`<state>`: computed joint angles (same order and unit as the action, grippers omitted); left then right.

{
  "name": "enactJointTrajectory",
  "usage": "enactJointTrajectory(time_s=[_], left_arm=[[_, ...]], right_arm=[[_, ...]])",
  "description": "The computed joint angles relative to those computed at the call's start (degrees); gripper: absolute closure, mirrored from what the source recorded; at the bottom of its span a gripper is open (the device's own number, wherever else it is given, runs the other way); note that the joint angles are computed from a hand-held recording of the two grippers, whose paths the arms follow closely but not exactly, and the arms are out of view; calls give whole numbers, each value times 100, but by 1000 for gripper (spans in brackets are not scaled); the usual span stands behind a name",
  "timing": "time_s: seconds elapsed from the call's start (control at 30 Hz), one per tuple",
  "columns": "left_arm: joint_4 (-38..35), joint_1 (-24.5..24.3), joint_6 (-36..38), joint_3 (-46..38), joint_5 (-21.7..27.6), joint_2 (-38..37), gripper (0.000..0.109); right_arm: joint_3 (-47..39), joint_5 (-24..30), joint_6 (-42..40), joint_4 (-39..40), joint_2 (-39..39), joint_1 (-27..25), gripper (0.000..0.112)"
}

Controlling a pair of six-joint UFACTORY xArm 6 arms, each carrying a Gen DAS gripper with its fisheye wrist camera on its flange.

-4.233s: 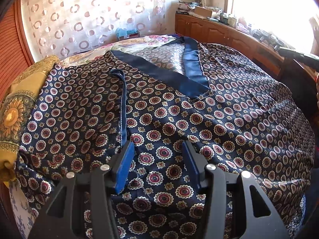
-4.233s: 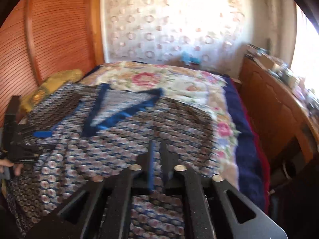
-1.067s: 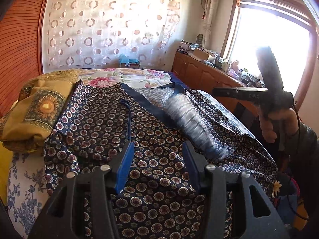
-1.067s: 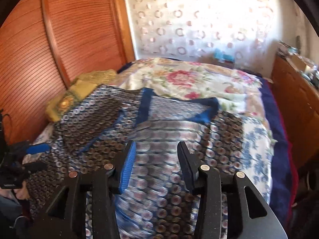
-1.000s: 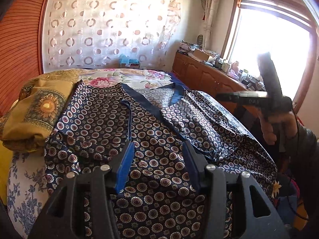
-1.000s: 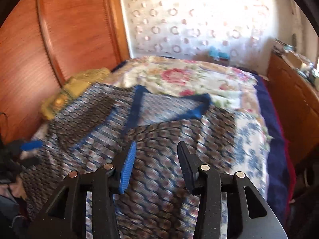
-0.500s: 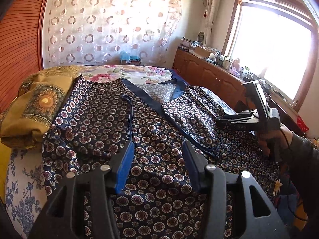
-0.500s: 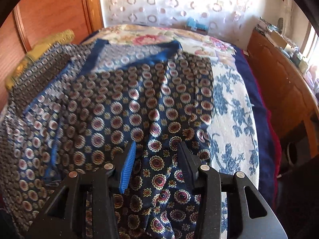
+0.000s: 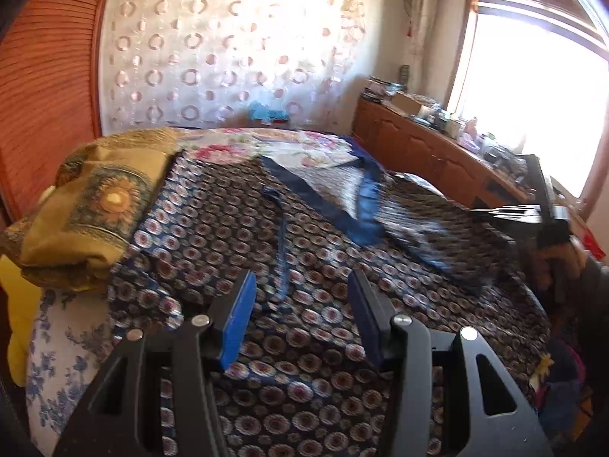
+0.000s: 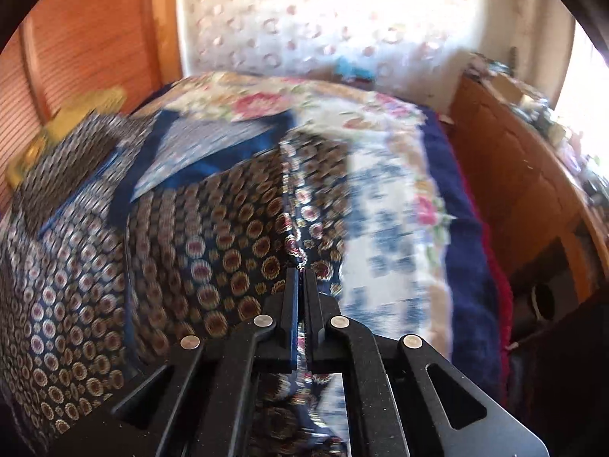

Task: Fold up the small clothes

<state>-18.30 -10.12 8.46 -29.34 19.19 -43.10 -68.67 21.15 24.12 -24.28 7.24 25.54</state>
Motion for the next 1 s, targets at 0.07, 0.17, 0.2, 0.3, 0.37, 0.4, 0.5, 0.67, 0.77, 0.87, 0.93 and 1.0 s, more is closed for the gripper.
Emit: enactJointTrajectory(time_s=[0.07, 0.17, 0.2, 0.3, 0.37, 0.4, 0.5, 0.67, 0.77, 0.87, 0.93, 1.0], left_arm=[[97, 64, -70, -9, -187, 67, 59], [-309, 170, 302, -151, -216, 227, 59], [-428, 227, 441, -243, -159, 312, 59], [-722, 498, 857, -677, 231, 656, 59], [-787, 619, 981, -877, 421, 803, 59], [-715, 679, 1007, -978, 470, 893, 59], [-496, 830, 1217, -1269, 518, 1183, 59], [-791, 1117, 1736, -1859, 794, 1750, 59], [-548, 1220, 1704, -2169, 833, 2080, 59], [-338, 1279, 1658, -2564, 994, 2500, 59], [-156, 1308, 1566, -2914, 1161, 2870, 59], [-18, 1286, 1488, -3112, 1239, 3092, 59]], right_arm=[[-32, 127, 268, -301, -52, -137, 112], [-102, 329, 462, -494, -12, -284, 112], [-117, 385, 478, -482, 23, -332, 112], [-208, 474, 511, -557, 152, -393, 112], [-356, 533, 564, -608, 269, -433, 110], [-386, 473, 469, -463, 310, -464, 107], [-453, 72, -75, 238, 453, -601, 76], [-956, -130, -1244, 1512, 912, -634, 70], [-1331, -147, -1574, 1847, 1152, -594, 70], [-1730, -96, -2005, 2315, 1419, -546, 68], [-2033, 10, -2282, 2577, 1631, -505, 65], [-2270, 103, -2308, 2549, 1813, -461, 65]])
